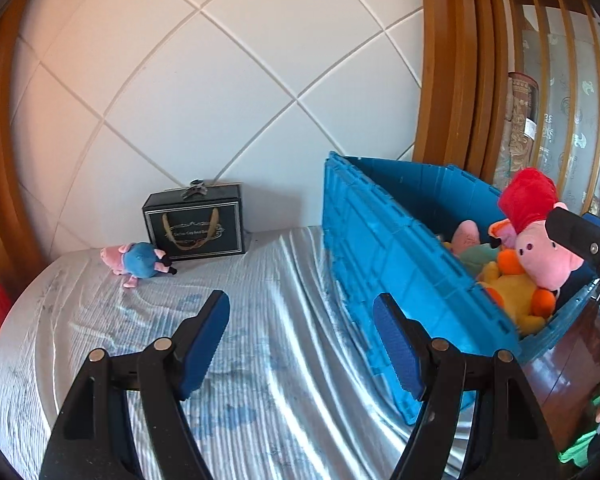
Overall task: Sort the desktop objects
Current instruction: 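Withdraw both grippers back toward the blue-shirted pig on the bed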
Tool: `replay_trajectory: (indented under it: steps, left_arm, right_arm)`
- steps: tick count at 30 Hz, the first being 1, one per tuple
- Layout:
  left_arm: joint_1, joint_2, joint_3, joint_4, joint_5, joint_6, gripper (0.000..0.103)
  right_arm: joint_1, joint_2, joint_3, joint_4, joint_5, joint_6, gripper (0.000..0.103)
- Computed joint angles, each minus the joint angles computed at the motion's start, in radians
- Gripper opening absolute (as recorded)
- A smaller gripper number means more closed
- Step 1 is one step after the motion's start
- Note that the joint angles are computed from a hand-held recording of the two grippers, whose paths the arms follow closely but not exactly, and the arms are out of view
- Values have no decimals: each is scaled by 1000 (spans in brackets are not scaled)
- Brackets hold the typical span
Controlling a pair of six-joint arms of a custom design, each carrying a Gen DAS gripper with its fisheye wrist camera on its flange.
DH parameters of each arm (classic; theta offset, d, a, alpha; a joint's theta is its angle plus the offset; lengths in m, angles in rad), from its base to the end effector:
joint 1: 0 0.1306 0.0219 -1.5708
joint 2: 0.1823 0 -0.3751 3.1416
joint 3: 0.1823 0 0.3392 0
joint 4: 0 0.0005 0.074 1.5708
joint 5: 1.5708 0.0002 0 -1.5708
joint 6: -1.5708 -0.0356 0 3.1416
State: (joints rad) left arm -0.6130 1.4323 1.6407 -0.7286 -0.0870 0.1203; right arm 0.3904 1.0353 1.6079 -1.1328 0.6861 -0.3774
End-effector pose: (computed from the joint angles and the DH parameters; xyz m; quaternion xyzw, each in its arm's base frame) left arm 0.3819 -0.2654 0.5209 0.1896 0.8436 -0.1445 0.4812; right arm 0.2521 0.0788 0.6122 0.1575 0.8251 -0.1022 0.5329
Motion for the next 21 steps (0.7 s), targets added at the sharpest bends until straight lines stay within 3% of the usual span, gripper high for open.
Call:
replay_trajectory:
  steps: [6,12,17,21]
  left_arm:
    - [210,-22,-54,-5,98,-44,74]
    - [404,12,-55,-21,166,-73,74]
    - [506,74,-29,-24,198,-113,74]
    - [561,154,20,-36,224,-124,74]
  right_arm:
    - [120,208,130,17,-2,-53,103]
    - [175,426,295,7,-89,-81,103]
    - [186,589,449,4,-148,-78,103]
    - [178,726,600,-47,-190,-96,103]
